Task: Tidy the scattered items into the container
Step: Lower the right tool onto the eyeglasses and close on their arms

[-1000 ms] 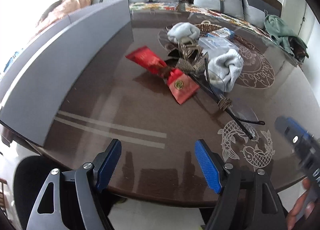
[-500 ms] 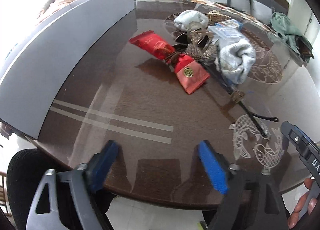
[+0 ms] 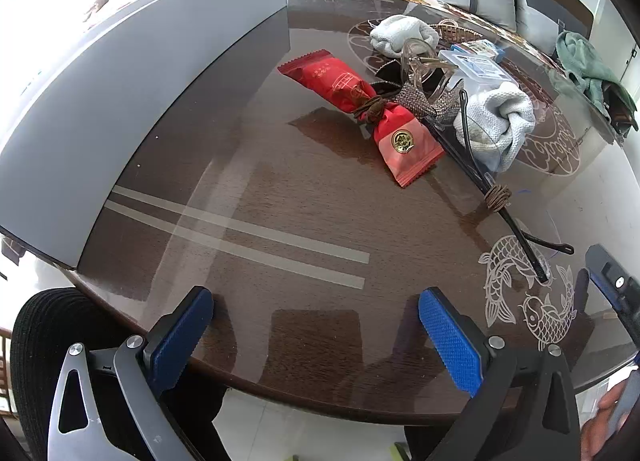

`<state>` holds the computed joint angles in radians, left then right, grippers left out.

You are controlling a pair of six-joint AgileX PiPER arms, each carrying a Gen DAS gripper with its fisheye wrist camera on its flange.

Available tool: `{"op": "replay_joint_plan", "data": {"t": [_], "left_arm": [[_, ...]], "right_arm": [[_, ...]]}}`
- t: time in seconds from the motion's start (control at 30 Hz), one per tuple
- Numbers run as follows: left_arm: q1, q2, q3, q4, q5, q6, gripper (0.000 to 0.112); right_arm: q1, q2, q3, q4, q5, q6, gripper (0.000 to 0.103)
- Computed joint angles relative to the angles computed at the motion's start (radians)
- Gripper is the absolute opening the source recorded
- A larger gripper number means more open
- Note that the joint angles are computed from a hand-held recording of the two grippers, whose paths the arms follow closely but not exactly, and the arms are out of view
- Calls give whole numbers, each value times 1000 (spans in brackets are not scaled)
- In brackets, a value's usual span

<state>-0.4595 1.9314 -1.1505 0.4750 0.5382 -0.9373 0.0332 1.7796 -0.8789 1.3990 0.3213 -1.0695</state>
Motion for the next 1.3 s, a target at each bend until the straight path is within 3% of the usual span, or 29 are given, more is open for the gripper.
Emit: {"op": "replay_joint_plan", "data": {"t": [0.07,0.2,0.4,0.53,0.7,0.9,0.97,1.0,1.13,1.3], "left_arm": [[0,-1,3,6,-4,-5,103],[2,-5,10,8,-9,-4,103],[0,-2,8,16,-12,-10,103],[0,-2,7,19,-13,-14,103],[1,-3,10,24,-16,-18,103],[-1,-4,13,32,-18,-27,103],[-1,-4,13,34,-19,-29,103],[-1,-4,13,34,-19,-29,103],[-1,-5,15,36,-20,-31,103],[-10,-5,14,39,-14,-47,103]], "right_arm": [[-12,5,-33,-2,78,-48,58],[83,8,-80,9,62,-295,58],[143,125,-224,-135,77,-186,58],[189,205,-330,-378,74,15,58],[238,249,-384,-531,37,116,59],[232,267,-394,-440,35,-3,55],[232,264,-397,-498,27,54,33],[226,265,-402,-515,37,75,28],[210,237,-377,-579,34,151,27],[158,158,-217,-320,-51,-108,27]]}}
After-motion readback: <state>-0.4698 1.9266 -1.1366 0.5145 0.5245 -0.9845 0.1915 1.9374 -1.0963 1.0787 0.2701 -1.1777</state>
